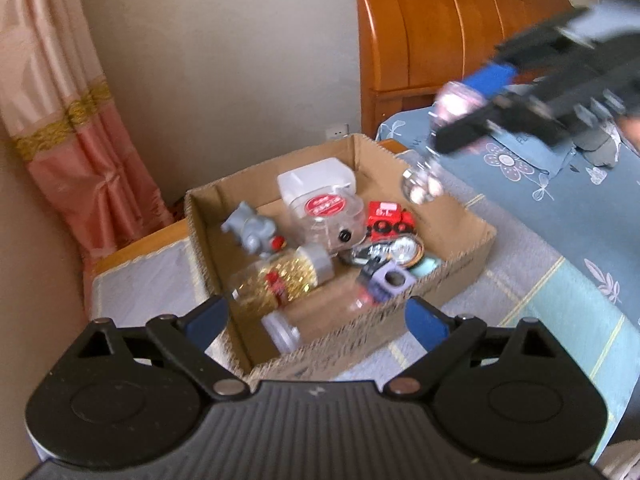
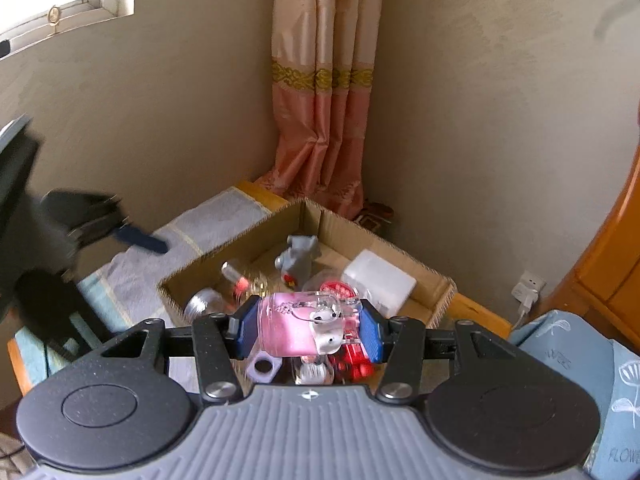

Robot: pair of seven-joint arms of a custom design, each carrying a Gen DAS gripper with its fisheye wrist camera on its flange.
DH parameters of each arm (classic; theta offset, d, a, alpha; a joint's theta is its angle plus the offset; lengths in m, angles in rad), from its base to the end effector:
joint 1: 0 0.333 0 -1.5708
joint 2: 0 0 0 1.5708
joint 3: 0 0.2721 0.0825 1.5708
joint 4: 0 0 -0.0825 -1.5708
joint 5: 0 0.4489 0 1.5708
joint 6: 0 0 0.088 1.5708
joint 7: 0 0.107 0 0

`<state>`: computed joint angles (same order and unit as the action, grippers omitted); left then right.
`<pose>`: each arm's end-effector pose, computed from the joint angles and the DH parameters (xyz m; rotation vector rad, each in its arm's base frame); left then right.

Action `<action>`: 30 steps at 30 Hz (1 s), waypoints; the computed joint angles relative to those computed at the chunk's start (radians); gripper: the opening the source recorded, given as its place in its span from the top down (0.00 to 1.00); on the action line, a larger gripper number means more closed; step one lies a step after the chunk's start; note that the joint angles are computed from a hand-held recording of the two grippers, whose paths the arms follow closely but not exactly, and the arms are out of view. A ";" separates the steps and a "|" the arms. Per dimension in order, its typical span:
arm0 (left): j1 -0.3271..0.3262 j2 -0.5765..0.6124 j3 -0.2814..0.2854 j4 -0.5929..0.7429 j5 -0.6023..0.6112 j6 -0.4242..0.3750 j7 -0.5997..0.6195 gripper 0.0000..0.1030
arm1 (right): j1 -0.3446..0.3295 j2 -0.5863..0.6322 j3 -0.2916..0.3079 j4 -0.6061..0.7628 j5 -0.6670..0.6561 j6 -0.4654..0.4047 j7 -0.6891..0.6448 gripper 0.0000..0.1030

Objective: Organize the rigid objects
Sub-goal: 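Carry the pink charm over the box and release it inside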

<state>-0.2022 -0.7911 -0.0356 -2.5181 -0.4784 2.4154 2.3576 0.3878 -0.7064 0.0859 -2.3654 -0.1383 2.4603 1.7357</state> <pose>0.4432 -0.1111 0.5682 -1.0028 2.3901 -0.9291 0.4236 0.2245 0.6236 -2.0148 1.3608 -0.6739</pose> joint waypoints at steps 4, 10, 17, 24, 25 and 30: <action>0.014 -0.043 0.000 -0.043 0.013 0.019 -0.009 0.06 | -0.012 0.133 -0.003 0.107 0.000 0.004 -0.007 0.46; 0.018 -0.078 0.017 -0.076 0.003 0.018 -0.010 0.06 | -0.035 0.324 -0.001 0.267 0.011 -0.008 0.003 0.46; 0.022 -0.090 0.010 -0.105 0.004 0.053 -0.037 0.06 | -0.063 0.462 0.017 0.378 -0.028 0.003 0.083 0.16; 0.024 -0.115 0.000 -0.132 0.007 0.108 -0.096 0.04 | -0.067 0.424 0.026 0.350 -0.065 -0.021 0.183 0.00; 0.020 -0.119 0.003 -0.135 0.006 0.115 -0.100 0.04 | -0.065 0.415 0.025 0.345 -0.063 -0.032 0.188 0.00; 0.026 -0.152 -0.010 -0.159 0.022 0.152 -0.145 0.02 | -0.064 0.340 0.052 0.300 -0.103 -0.116 0.263 0.00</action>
